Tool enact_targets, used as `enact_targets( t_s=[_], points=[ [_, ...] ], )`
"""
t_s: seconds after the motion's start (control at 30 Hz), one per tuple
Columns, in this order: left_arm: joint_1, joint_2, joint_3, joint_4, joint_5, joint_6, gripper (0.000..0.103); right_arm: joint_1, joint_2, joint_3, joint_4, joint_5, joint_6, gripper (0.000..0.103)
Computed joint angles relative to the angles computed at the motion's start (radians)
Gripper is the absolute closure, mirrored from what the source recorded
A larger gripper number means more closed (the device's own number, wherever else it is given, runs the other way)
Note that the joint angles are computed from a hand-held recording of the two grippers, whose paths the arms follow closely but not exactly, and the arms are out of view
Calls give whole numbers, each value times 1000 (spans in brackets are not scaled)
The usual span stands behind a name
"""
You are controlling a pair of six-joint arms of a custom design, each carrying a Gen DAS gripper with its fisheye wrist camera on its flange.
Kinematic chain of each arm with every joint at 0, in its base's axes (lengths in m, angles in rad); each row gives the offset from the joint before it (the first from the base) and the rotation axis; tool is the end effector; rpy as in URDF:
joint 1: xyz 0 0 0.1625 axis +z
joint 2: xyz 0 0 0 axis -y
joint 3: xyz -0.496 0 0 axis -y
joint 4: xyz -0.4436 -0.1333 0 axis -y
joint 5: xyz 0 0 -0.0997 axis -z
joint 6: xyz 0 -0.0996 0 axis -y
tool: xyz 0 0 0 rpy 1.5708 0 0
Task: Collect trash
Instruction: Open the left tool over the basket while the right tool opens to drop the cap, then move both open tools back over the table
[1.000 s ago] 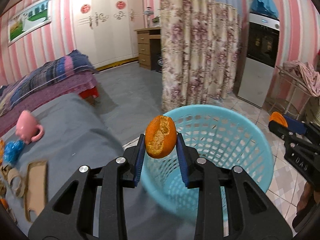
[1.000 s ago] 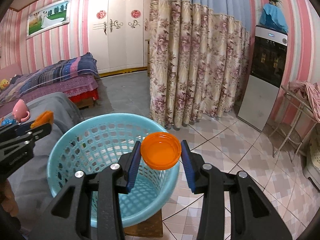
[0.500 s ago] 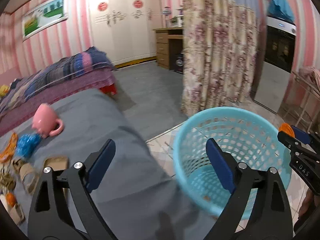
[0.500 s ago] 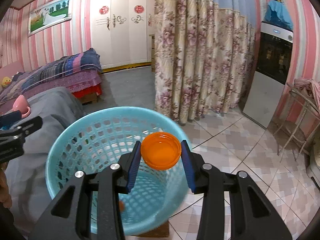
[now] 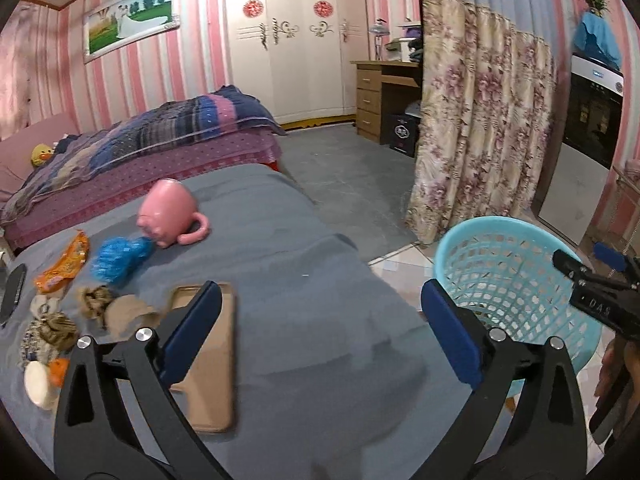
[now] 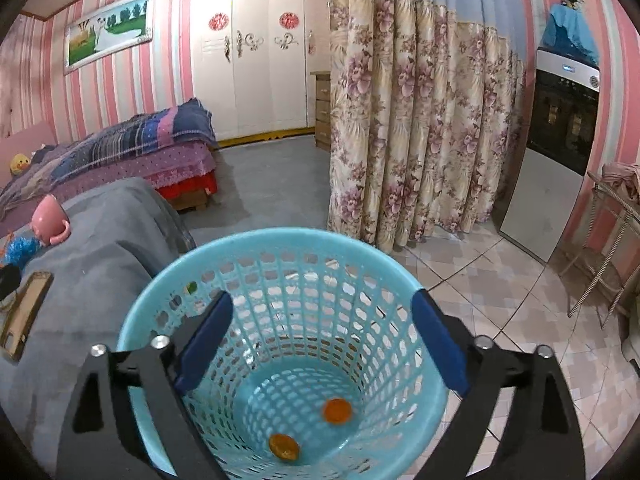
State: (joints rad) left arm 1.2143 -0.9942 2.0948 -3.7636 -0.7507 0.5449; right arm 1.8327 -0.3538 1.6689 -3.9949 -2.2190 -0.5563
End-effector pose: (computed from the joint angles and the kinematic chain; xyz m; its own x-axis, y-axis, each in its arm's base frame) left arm -0.0084 -0.6132 0.2401 -0.6571 -0.0929 -0.7481 0.5862 0.5609 -0.5845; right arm 0.2501 -0.6504 -0.0409 -0.7118 0.0408 0.7012 -0.5785 0.5322 -0.6182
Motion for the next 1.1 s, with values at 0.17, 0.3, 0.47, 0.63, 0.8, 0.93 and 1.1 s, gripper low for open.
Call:
enact_targets(
  t_s=[0.17, 0.3, 0.47, 0.63, 0.8, 0.93, 1.1],
  points=[
    [6, -73, 38, 1, 17, -26, 6, 34, 17, -12, -11, -5, -15, 6],
    [12, -132, 70, -34, 46, -20, 6, 66, 37, -21, 13, 1, -21, 6],
    [42, -204, 104, -53, 82, -27, 6, 104, 59, -30, 55, 34, -10, 6],
    [99, -273, 125, -44, 107, -56, 6, 129, 84, -43, 90, 61, 1, 6],
    [149, -313, 135, -60, 120, -40, 6, 154, 116, -71, 142, 73, -4, 6],
    [202, -345, 149, -35, 103, -66, 6, 169, 135, -90, 178, 92, -10, 6],
    [265, -350, 157, -63, 111, -49, 6, 188, 165, -132, 203, 92, -23, 4]
  ],
)
